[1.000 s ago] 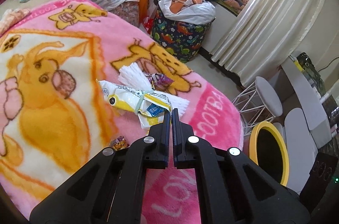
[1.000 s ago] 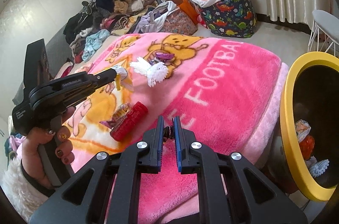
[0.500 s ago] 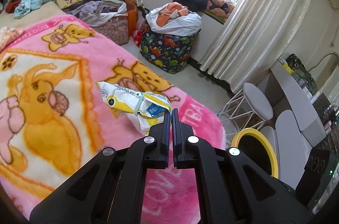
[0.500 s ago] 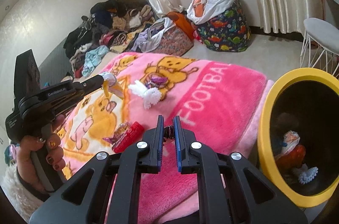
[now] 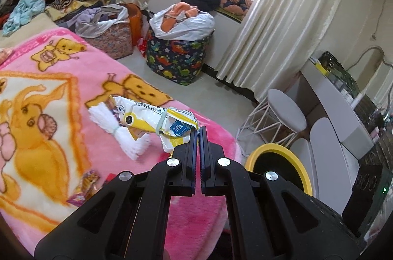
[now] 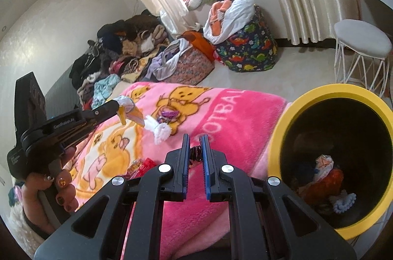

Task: Collect trash
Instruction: 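Carry the snack bag and chocolate bar over the yellow bin and open both grippers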

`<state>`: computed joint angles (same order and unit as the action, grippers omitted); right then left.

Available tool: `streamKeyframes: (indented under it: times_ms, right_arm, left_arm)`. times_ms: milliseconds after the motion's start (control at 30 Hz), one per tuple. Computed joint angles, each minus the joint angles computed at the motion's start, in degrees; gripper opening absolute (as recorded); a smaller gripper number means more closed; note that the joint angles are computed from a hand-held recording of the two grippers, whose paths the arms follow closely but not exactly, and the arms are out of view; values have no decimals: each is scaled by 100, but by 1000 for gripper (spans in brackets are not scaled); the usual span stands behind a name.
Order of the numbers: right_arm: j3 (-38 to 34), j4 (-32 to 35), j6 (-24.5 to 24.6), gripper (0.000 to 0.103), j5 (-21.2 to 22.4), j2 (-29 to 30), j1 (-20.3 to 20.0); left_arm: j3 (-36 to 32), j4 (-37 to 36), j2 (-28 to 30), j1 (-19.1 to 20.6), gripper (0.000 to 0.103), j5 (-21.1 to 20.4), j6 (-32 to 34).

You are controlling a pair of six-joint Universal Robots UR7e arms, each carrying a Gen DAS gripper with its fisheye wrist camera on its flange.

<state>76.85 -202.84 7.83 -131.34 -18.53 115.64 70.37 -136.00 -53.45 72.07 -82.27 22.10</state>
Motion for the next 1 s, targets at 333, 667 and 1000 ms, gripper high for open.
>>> streamKeyframes:
  times_ms: [333, 667, 1000]
  right_arm:
    - [633, -723, 147, 10, -239, -329, -52]
    - [1142, -1328, 228, 10, -506, -591, -107]
    - [1578, -1754, 453, 10, -936, -782, -186]
  left_arm:
    - [371, -67, -73, -209, 0, -136, 84]
    - [695, -53, -136, -359, 0, -266, 224]
    - [961, 49, -159, -476, 0, -425, 378]
